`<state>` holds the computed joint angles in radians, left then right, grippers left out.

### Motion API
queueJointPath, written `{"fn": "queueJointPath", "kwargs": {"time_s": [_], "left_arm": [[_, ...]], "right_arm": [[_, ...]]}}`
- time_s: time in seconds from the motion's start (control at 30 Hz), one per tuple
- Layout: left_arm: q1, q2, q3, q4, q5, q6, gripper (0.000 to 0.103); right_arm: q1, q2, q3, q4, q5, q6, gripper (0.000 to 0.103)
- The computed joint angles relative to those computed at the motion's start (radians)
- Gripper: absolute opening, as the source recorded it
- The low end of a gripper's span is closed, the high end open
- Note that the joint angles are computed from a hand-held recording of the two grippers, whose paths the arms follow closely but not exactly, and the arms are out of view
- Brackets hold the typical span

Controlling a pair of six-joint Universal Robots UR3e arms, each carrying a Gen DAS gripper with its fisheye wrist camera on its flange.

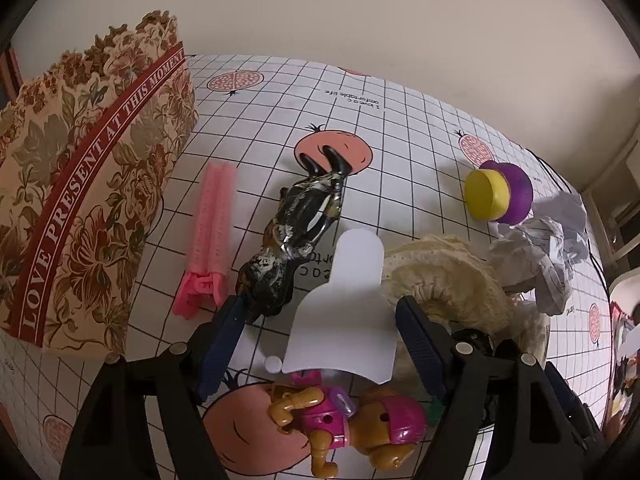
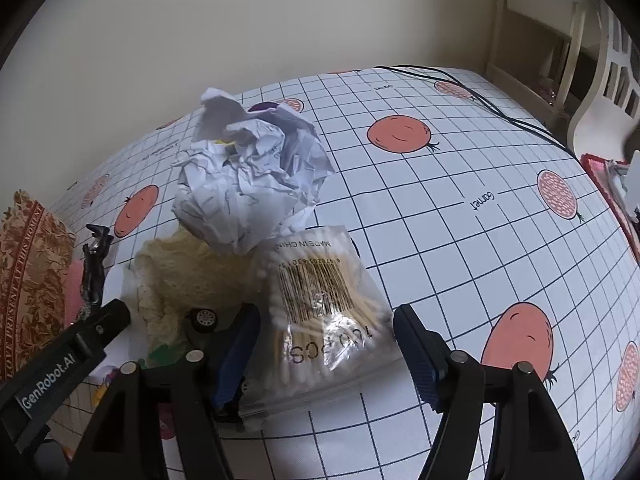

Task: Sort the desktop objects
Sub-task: 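Grasp and lift the white cutout with left tool while right tool grasps the swab bag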

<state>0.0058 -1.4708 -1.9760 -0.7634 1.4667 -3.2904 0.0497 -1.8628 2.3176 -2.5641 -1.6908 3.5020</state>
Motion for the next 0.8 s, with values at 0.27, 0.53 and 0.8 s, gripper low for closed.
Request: {"fn": "queueJointPath", "kwargs": {"time_s": [0.27,0.53,0.8], "left_arm": [[0.008,-0.016,-0.001,-0.021,-0.070,0.007,0.079],[0.016,-0.003,-0.026,-0.017,-0.050,-0.001,0.079],[-0.029,-0.034,-0.021,0.033,0.043,-0.019,0.078]], "right_arm": [[-0.001,0.013,-0.002,0.009,-0.017,0.008,0.074],[-0.006,0.010,-0.003,0.022,-0.014,0.021,0.074],[0.002,0.017,-0.011,0.032,-0.025,0.034,0.074]]}}
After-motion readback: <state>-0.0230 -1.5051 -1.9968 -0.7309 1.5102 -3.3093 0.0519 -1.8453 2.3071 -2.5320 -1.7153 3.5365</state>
